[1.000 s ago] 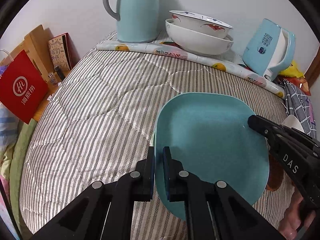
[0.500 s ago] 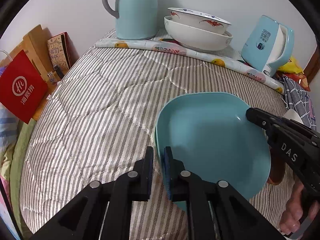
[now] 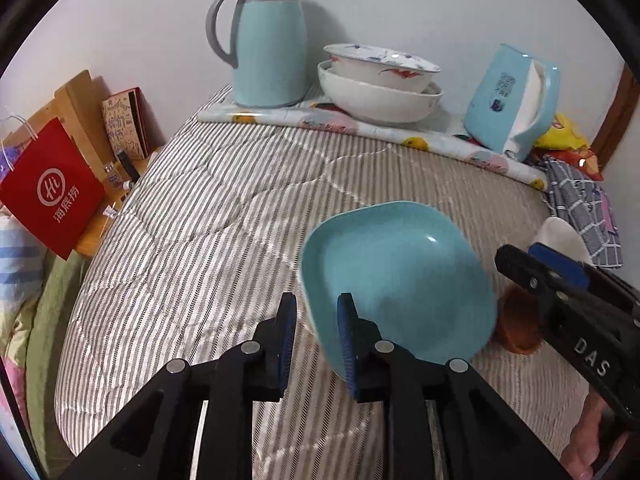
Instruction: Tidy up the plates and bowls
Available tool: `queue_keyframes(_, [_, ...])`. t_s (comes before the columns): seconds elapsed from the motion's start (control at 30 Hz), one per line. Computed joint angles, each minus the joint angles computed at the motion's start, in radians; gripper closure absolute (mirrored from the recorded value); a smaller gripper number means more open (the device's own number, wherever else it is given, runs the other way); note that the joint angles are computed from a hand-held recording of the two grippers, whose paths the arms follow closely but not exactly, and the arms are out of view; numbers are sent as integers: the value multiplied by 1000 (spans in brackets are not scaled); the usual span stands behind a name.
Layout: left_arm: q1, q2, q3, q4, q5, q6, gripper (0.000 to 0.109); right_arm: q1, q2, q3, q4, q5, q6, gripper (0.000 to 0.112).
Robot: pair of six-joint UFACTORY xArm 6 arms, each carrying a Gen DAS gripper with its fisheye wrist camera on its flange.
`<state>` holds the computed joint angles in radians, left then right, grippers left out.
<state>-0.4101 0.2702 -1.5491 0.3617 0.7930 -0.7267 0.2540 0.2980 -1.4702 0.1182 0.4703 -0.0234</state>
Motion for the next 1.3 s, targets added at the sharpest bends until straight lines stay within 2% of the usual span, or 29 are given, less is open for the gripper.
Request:
queue_keyframes(0.13, [-26, -26, 15, 7, -8, -9, 88, -22, -99, 102, 16, -16, 15, 71])
queue_keyframes(0.27, [-61, -45, 24, 24, -13, -24, 87, -55, -206, 214, -58, -52, 85, 70])
queue_keyframes(0.3, [-72, -48, 24, 31, -12, -28, 85, -64, -232, 243, -63, -61, 90, 69])
queue_keyframes(0.37, [-92, -52, 22, 55, -7, -52, 69, -88, -291, 308, -77, -83, 106, 64])
queue_keyframes(0.43, [-112, -58, 27, 91, -16, -88, 64, -113, -339, 363, -92, -106, 120, 59])
queue_keyframes(0.63, [-168, -39, 6, 115, -21, -123, 63, -200, -456, 497, -81, -119, 105, 56])
queue_keyframes(0.73, [-192, -17, -15, 117, -6, -132, 63, -247, -492, 545, -54, -120, 85, 51])
queue_keyframes(0.83, [-210, 20, -51, 103, 9, -127, 63, -282, -503, 567, 9, -119, 27, 50])
queue_keyframes(0.97, [-220, 66, -98, 75, 26, -121, 63, -326, -486, 580, 14, -132, 15, 50])
queue_keyframes(1.03, [-222, 88, -118, 75, 28, -132, 63, -340, -469, 577, 73, -135, -41, 50])
queue_keyframes(1.3, [-220, 181, -213, 48, 46, -140, 63, -357, -369, 516, 191, -131, -153, 56])
